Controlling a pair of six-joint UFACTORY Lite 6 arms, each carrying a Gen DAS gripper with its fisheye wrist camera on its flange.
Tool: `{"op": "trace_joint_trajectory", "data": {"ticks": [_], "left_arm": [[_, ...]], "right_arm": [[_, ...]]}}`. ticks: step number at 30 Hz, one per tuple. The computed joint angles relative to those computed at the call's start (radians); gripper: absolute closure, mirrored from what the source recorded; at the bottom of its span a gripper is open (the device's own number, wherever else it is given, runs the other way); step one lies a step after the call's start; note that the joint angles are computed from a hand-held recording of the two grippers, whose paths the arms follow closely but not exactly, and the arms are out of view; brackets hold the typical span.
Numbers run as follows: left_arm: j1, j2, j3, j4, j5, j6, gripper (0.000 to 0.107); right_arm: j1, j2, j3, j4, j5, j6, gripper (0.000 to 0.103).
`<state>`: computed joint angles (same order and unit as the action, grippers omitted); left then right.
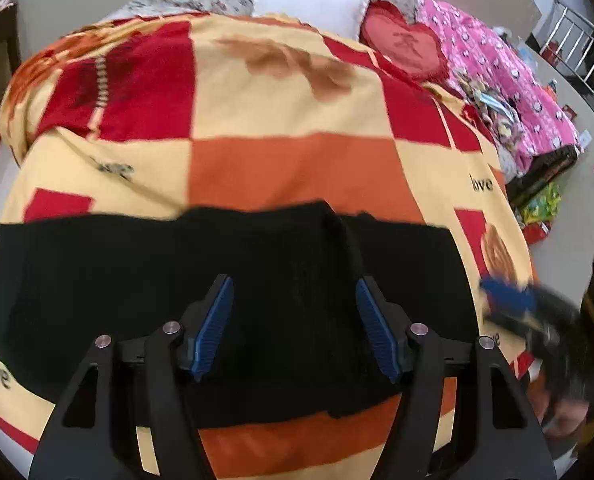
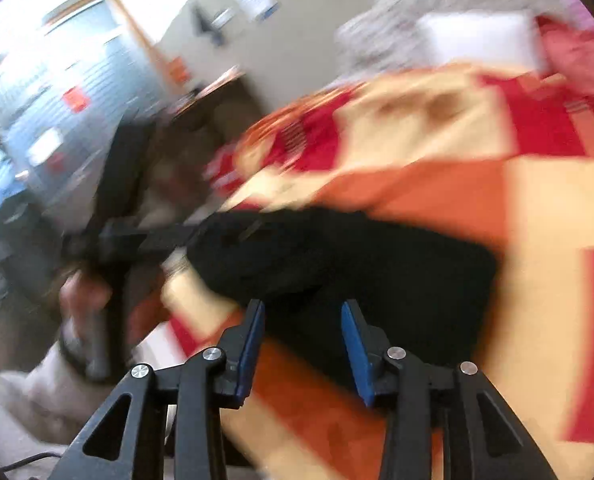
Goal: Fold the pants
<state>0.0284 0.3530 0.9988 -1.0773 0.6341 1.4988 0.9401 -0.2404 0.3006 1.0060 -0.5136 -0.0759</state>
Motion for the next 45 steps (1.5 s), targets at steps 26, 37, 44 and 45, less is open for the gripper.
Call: {"op": "trace_joint_trajectory", "data": {"ticks": [26, 37, 44, 45], "left_arm": [[-0.093, 0.002, -0.16, -0.645, -0.26, 0.576, 0.03], [-0.032, -0.085, -0.218, -0.488, -0.229, 0.45, 0.03], [0.005, -0.094, -0.258, -0.577, -0.244, 0.57, 0.03], [0.01, -0.084, -0.252, -0.574, -0.241, 0.567, 0.03]], "right_arm": [[0.138, 0.275, 0.157, 0.45, -0.026, -0.375, 0.069], [0.148, 0.188, 0.193, 0.593, -0.063, -0.553, 0.069], [-0.059, 0.313, 0.282, 0.284, 0.026, -0.335, 0.069], [-0.091, 0.345, 0.309, 0.225, 0.046, -0.3, 0.069]]}}
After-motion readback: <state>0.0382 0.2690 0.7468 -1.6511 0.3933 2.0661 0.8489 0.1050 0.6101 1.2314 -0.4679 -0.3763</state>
